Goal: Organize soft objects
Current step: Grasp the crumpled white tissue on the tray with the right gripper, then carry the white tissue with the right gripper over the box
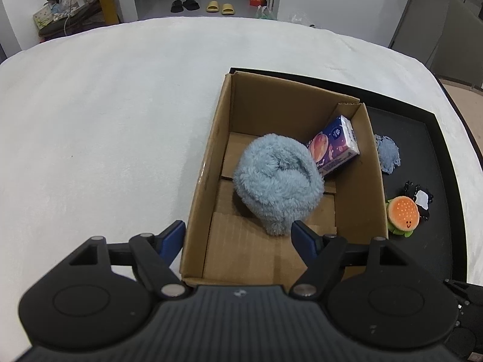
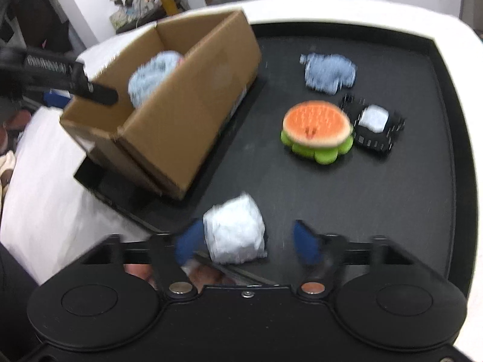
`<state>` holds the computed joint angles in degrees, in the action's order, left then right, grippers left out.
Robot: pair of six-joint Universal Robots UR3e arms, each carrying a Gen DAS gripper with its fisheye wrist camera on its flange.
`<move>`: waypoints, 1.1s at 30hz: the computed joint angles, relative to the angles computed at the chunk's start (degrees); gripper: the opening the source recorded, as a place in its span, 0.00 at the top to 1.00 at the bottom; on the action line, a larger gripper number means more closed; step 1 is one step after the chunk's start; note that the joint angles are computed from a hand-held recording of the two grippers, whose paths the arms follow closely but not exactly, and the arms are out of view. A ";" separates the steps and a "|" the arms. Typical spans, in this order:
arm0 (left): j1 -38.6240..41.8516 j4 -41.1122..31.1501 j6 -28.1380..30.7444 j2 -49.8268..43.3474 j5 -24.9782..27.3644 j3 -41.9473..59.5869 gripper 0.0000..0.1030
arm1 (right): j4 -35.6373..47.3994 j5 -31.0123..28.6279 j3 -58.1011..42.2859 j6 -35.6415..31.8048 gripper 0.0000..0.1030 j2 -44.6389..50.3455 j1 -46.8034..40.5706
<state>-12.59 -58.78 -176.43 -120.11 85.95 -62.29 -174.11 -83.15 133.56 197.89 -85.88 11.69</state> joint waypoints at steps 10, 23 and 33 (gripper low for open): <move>-0.26 0.27 -0.31 0.99 0.63 -1.16 0.26 | -0.37 -3.45 3.00 -0.38 0.62 -3.56 -0.75; 0.48 -0.08 0.11 1.59 -0.54 -1.58 0.26 | -0.93 -2.66 4.74 1.07 0.62 -7.60 -4.82; 1.98 0.28 1.67 3.39 -3.11 -3.36 0.26 | 2.08 -4.38 -1.75 2.09 0.62 -7.52 -2.98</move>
